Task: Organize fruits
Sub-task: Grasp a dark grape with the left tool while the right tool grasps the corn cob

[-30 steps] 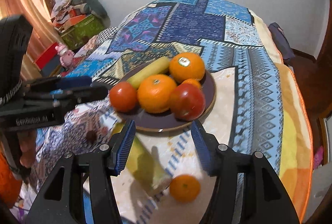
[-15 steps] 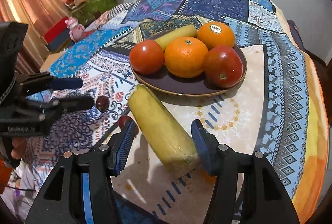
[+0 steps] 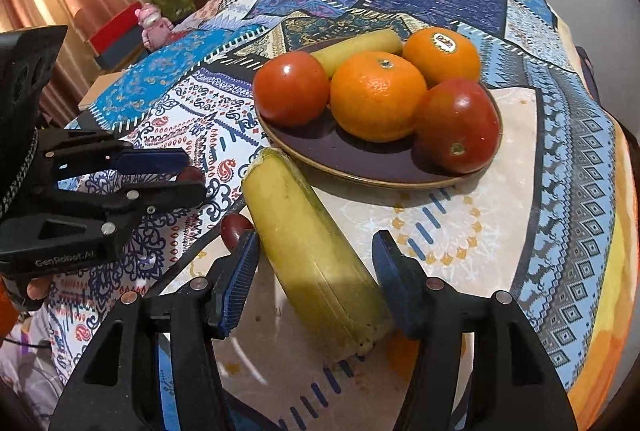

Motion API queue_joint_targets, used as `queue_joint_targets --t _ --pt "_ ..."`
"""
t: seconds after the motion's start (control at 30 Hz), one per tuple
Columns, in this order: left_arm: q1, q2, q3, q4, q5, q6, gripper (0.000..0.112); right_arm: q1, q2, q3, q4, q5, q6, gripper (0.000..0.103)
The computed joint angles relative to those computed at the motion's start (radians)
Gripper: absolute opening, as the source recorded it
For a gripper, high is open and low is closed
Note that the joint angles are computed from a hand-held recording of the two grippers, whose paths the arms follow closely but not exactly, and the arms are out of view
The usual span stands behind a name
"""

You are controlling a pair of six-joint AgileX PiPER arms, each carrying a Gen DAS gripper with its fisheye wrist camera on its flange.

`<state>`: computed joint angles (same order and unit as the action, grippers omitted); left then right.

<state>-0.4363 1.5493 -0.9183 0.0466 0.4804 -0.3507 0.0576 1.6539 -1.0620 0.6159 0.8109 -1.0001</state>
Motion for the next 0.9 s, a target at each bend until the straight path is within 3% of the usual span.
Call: queue_joint_targets --t 0.13,0.3,0.7,0.9 --pt "-0.015 -0.008 0.003 0.036 0.003 -0.033 0.021 -0.007 -0.019 0.016 0.016 0.007 -0.013 0.05" --pt "-0.021 -0.039 0.018 0.032 0.012 -0.047 0.021 -0.015 -0.072 0.052 0.024 0.028 -0.006 0.037" --pt "-0.048 -0.199 0.083 0.063 0.041 -0.12 0.021 -0.066 -0.134 0.106 -0.007 0.081 0.045 0.036" --pt "-0.059 -0.217 0.103 0.081 0.04 -0.157 0.02 0.038 -0.092 0.109 -0.069 -0.049 0.099 0.036"
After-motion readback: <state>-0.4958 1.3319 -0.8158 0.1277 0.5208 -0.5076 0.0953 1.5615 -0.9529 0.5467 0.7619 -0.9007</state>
